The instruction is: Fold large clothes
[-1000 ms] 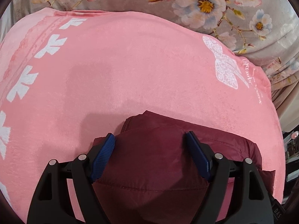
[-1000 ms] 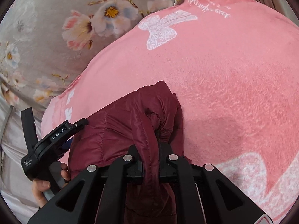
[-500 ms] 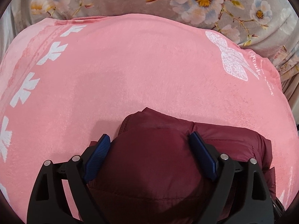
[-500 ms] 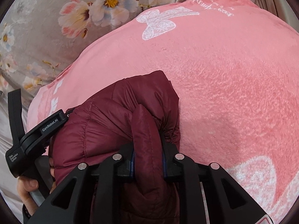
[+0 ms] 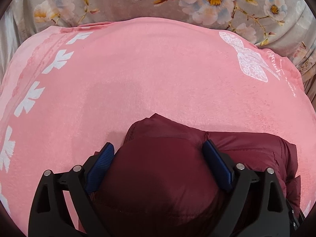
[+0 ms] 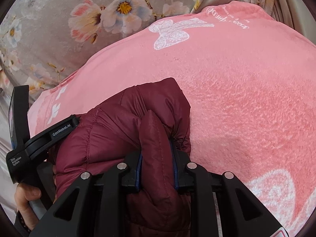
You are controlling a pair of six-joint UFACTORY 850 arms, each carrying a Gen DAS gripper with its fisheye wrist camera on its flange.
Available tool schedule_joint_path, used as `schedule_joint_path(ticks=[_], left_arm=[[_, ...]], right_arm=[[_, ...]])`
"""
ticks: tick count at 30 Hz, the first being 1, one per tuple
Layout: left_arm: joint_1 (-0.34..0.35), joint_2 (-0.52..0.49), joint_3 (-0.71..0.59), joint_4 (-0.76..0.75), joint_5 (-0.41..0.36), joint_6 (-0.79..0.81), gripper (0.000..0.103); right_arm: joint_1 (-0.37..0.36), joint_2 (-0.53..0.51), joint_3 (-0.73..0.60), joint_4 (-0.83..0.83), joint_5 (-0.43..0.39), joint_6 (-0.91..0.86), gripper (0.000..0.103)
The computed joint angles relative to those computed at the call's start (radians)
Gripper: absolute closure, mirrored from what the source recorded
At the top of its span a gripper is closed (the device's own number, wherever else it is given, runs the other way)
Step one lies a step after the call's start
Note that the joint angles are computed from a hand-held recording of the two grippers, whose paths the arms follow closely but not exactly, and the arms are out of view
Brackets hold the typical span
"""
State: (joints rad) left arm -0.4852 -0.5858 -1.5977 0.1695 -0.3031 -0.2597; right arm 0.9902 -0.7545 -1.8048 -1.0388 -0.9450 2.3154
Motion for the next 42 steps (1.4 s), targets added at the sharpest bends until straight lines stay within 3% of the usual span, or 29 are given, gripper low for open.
schedule_joint_path(ticks=[5,6,7,9,11,15,17,23,25,27,29,32,35,42], left_arm=[[0.000,0.003,0.005,0.008,0.006,-0.005,0.013],[0.002,0.004,0.008,-0.014,0.008,0.015,0.013],[0.005,0.006,0.008,-0.042,0.006,0.041,0.013],[0.016,0.014,0.013,-0.123,-0.001,0.112,0.012],[0.022,0.032,0.027,-0.146,-0.005,0.135,0.012],[0.024,0.086,0.061,-0.141,-0.018,0.145,0.012],[0.020,0.102,0.055,-0.160,-0.038,0.175,0.012],[-0.017,0.091,-0.013,0.112,-0.069,-0.041,0.012],[-0.023,0.061,-0.050,0.147,-0.101,-0.059,0.012],[-0.024,0.023,-0.083,0.171,-0.129,-0.078,0.012],[-0.023,-0.015,-0.107,0.197,-0.153,-0.105,0.012],[-0.002,-0.042,-0.117,0.041,-0.154,-0.011,0.011],[0.005,-0.052,-0.120,-0.015,-0.150,0.021,0.011],[-0.001,-0.044,-0.084,0.046,-0.103,-0.037,0.010]], right_arm=[[0.004,0.092,0.157,-0.130,0.108,0.250,0.081],[0.009,0.103,0.168,-0.121,0.105,0.270,0.075],[0.022,0.119,0.180,-0.097,0.073,0.282,0.060],[0.048,0.145,0.198,-0.102,0.027,0.296,0.059],[0.072,0.152,0.166,-0.032,-0.064,0.199,0.060],[0.085,0.111,0.017,0.033,-0.238,-0.034,0.080],[0.070,0.083,-0.057,0.025,-0.250,-0.118,0.082],[-0.027,-0.119,-0.395,0.143,-0.278,-0.452,0.089],[-0.052,-0.167,-0.449,0.192,-0.289,-0.504,0.090],[-0.067,-0.181,-0.448,0.232,-0.278,-0.513,0.090],[-0.081,-0.146,-0.361,0.253,-0.208,-0.462,0.090],[-0.089,-0.103,-0.270,0.251,-0.139,-0.403,0.092],[-0.097,-0.087,-0.223,0.252,-0.086,-0.362,0.093],[-0.088,-0.134,-0.283,0.231,-0.145,-0.383,0.093]])
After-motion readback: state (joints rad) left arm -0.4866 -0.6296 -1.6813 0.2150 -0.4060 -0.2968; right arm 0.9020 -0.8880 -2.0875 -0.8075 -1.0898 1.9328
